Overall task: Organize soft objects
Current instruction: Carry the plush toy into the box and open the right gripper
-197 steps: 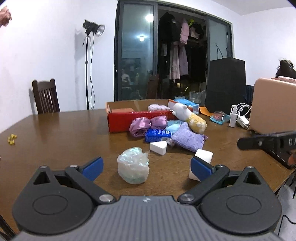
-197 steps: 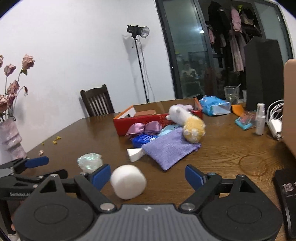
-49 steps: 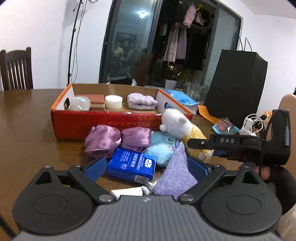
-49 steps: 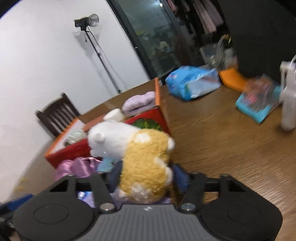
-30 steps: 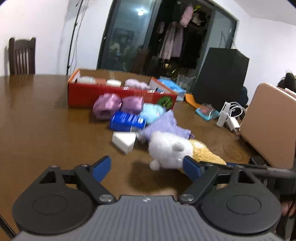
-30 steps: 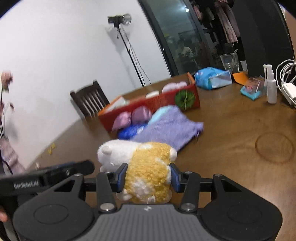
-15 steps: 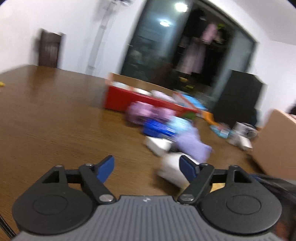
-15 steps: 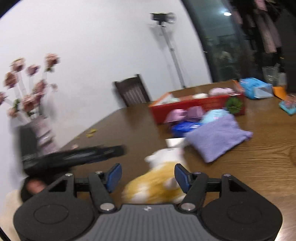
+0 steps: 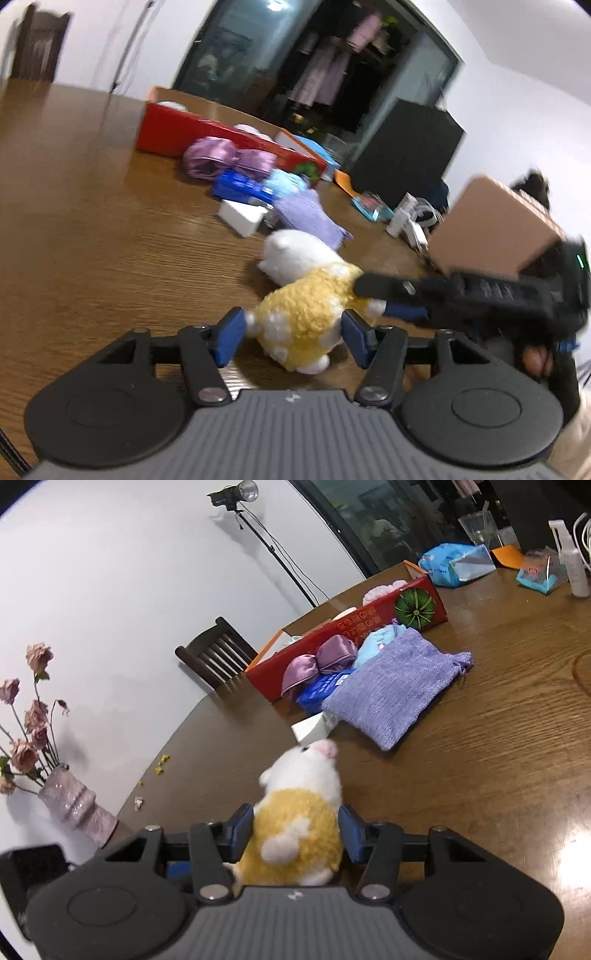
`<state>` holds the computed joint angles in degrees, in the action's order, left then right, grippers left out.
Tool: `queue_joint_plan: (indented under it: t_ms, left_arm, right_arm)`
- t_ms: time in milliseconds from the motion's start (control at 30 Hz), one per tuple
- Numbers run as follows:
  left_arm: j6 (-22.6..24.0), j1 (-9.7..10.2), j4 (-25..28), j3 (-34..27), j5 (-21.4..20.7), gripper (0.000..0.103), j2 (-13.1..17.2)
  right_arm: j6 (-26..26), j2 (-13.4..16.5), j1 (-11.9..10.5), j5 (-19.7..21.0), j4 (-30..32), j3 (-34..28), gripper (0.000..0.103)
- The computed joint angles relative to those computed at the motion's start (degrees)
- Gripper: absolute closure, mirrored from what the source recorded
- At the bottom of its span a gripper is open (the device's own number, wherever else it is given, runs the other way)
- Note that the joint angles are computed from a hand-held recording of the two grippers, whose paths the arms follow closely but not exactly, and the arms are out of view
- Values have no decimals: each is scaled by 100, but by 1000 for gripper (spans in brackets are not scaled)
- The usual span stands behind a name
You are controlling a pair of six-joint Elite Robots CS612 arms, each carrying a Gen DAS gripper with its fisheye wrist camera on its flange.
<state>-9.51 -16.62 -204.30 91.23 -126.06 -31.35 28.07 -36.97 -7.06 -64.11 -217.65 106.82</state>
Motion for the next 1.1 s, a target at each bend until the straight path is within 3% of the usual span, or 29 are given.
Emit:
queue_joint_plan:
  t_ms: [167,233,300,500,633,700,833,967,1100]
  left_arm:
    - [-641,126,280,-254,-628,43,96]
    - [-670,115,429,-306,-639,43,105]
    - [-748,94,412,-316,-545,55,118]
    - [-1199,95,60,-547,-578,57,197]
    - [-1395,57,-68,-1369,-783,57,412]
    - [-1361,-13,57,-2032,-748,57,619]
    - [-1323,-186,916,-3568,-533,57,1172]
    - [-1351,-311,2357,-5354,-415,57,1966]
    - [-955,-419,3811,-6728,-171,57,2649]
  right_arm:
    - [-50,-37,61,-195,-22,20,49]
    - [-40,-17,60,-214,-6,-16,47]
    - [-27,23,56,-180,46,-79,47]
    - [-67,25,10,48,40,-185,54]
    - [-142,-13,-53,-118,-358,-458,54]
    - [-304,-23,-143,-145,-262,-789,54]
    - [-496,98,-324,-222,433,-1675,54]
    - [-433,463,-485,-286,1538,-2754,54]
    - [-386,911,-582,-335,2564,-3622,54]
